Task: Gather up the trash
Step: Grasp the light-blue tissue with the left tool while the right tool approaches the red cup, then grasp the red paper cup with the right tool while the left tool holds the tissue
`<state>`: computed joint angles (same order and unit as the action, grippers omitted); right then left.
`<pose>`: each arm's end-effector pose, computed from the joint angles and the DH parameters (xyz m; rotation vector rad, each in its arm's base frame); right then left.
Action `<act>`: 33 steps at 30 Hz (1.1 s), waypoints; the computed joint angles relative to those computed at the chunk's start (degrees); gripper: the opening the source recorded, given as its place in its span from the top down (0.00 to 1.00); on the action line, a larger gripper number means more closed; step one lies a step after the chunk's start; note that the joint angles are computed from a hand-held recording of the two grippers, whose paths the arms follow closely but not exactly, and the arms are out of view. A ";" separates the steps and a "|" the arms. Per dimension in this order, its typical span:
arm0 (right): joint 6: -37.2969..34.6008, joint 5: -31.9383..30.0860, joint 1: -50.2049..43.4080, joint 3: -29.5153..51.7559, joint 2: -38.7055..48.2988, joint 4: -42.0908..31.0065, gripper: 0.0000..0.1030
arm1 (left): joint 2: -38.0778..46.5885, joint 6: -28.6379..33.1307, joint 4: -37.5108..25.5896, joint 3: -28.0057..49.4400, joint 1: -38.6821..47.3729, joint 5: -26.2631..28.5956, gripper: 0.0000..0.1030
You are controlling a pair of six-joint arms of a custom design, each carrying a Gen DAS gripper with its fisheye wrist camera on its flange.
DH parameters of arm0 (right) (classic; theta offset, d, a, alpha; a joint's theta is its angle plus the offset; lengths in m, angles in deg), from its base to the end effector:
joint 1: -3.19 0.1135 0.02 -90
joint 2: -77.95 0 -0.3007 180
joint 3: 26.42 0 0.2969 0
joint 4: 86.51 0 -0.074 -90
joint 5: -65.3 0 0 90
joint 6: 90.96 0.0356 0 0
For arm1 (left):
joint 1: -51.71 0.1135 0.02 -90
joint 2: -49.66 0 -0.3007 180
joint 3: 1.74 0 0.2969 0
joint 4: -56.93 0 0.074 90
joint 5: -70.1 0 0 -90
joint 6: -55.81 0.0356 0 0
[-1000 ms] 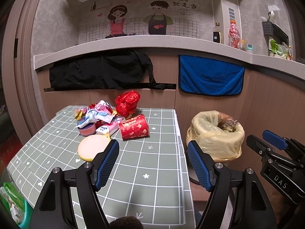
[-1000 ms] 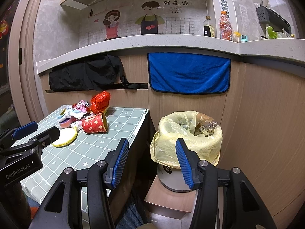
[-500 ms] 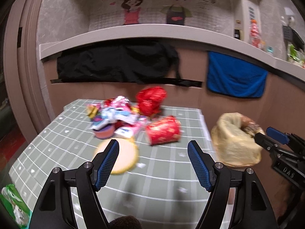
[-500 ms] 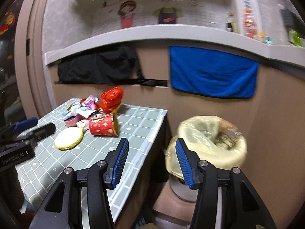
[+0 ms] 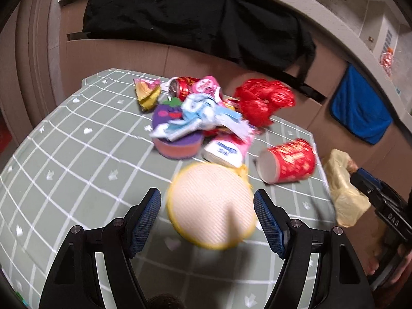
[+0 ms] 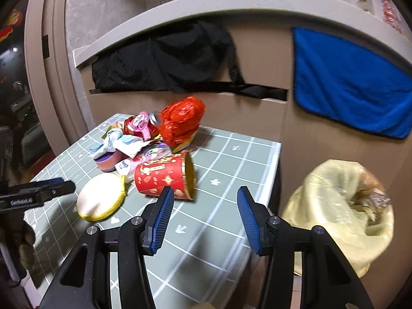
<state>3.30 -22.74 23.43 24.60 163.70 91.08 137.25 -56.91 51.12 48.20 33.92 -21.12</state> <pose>0.3092 0.1127 0.1781 -0.2906 2.2067 0.1975 0.3068 -0.0977 0.1572 -0.1119 2.3497 -0.3267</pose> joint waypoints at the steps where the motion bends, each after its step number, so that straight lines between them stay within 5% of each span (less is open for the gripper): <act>1: -0.26 0.43 0.53 0.80 1.18 -0.25 0.53 | 0.60 0.53 -0.33 0.96 0.91 0.81 0.28; 9: 0.68 -0.11 1.15 3.81 6.46 -0.12 0.53 | 10.38 4.12 0.14 15.07 3.03 -1.05 0.28; 17: -1.77 -0.34 -0.16 6.93 7.00 -0.53 0.53 | 24.64 0.28 -8.15 29.64 5.18 1.28 0.47; 18: -2.04 -0.76 -0.34 7.51 7.11 -0.86 0.53 | 25.00 -0.14 -8.26 29.97 5.57 3.12 0.56; 24: -11.61 -9.87 -0.63 16.96 11.30 -6.33 0.53 | 18.16 -0.23 -2.24 21.52 4.21 2.91 0.61; 27: -15.36 -8.16 1.16 23.17 16.31 -9.14 0.54 | 12.61 -0.72 -0.61 16.20 3.14 1.43 0.61; 33: -14.59 -11.41 0.14 35.51 27.17 -18.55 0.56 | 1.97 -1.37 -0.89 7.19 1.18 -1.15 0.61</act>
